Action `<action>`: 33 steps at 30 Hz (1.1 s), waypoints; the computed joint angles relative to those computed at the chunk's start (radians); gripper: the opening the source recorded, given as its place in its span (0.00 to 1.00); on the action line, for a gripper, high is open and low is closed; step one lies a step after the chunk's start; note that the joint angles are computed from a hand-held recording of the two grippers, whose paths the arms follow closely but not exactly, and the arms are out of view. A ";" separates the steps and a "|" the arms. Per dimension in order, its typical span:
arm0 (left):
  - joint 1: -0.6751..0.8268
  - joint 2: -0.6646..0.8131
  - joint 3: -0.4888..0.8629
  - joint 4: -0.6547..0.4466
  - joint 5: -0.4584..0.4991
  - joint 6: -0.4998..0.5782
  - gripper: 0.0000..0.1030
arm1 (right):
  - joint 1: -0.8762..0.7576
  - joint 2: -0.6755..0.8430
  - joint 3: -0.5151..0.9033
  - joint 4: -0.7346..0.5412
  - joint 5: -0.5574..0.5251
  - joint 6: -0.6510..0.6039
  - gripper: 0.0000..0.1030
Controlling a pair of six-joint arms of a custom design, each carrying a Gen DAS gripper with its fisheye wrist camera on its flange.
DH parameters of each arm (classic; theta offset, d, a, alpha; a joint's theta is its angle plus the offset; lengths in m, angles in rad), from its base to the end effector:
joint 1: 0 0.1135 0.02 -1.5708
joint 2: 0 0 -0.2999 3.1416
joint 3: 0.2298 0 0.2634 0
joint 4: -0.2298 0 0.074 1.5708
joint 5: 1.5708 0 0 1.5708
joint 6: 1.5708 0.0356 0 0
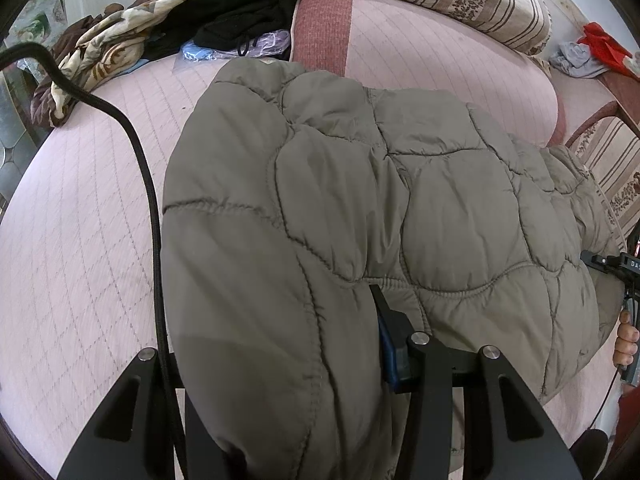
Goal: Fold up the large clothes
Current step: 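Hold the lifted coat bundle with both tools and carry it across the bed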
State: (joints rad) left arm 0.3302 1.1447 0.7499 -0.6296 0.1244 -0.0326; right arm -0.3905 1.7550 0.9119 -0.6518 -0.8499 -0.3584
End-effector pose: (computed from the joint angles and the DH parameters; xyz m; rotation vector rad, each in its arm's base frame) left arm 0.2026 0.0648 0.2499 -0.4217 2.5489 -0.0518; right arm 0.2855 -0.0886 0.1595 -0.0029 2.5690 1.0461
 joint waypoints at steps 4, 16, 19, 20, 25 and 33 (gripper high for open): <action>-0.001 -0.005 -0.002 -0.004 -0.002 -0.004 0.45 | 0.000 0.001 0.003 -0.001 -0.001 0.000 0.49; 0.017 -0.037 -0.012 -0.030 0.011 0.004 0.45 | 0.005 -0.002 0.002 0.001 0.000 0.005 0.49; 0.027 -0.055 -0.019 -0.045 0.017 0.011 0.45 | 0.005 -0.003 0.001 0.002 -0.001 0.007 0.49; 0.031 -0.060 -0.021 -0.049 0.019 0.012 0.45 | 0.003 -0.005 -0.002 0.001 -0.002 0.005 0.49; 0.026 -0.074 -0.031 -0.055 0.008 0.004 0.45 | 0.001 -0.009 -0.006 0.000 -0.009 0.003 0.48; -0.023 -0.067 -0.024 -0.050 -0.032 -0.050 0.45 | -0.031 0.009 0.041 -0.057 -0.028 -0.045 0.46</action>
State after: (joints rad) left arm 0.3076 1.0781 0.7262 -0.6793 0.0928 -0.0831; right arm -0.4216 1.7644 0.9527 -0.7084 -0.8777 -0.4035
